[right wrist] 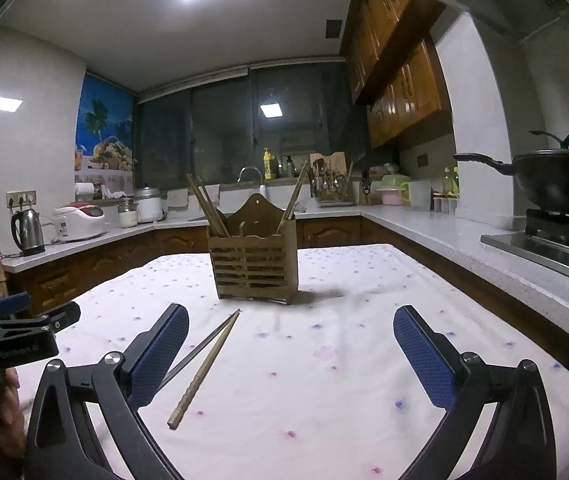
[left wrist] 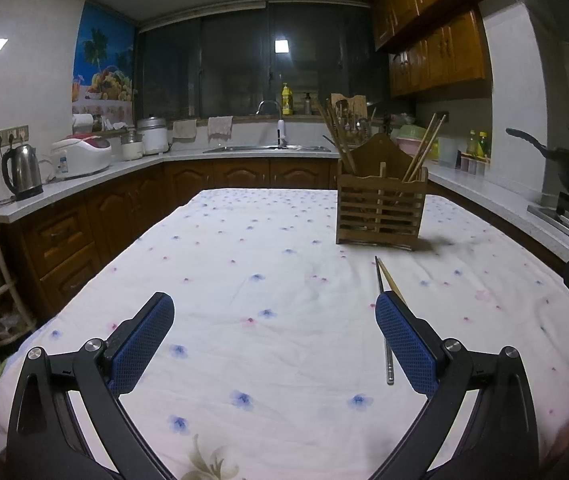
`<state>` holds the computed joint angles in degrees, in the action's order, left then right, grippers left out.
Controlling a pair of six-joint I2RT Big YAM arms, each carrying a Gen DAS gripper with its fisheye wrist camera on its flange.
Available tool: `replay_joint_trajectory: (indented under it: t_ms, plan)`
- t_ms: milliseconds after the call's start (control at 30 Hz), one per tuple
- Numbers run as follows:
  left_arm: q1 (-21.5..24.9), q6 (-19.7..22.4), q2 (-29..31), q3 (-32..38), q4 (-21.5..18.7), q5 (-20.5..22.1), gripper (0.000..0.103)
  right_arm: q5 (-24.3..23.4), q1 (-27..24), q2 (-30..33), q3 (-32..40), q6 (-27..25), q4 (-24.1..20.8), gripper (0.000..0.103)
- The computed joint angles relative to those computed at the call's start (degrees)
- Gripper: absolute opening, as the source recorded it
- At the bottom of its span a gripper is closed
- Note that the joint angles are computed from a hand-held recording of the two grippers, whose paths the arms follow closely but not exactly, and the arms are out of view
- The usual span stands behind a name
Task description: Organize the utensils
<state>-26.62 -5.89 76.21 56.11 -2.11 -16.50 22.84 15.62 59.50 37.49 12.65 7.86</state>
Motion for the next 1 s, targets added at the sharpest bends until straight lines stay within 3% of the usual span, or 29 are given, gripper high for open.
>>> replay_joint_trajectory:
  t_ms: [433,1000]
  plan:
    - [0.19,0.15,-0.10,-0.20,0.52,0.33,0.103,-0.71,-0.29,0.10,-0.03,0.19,0.12,0.103]
    - [-1.45,1.36,-0.53,-0.42,1.95,-2.31,0.103,-0.60,0.05,0.19,0.28,0.25,0.39,0.103]
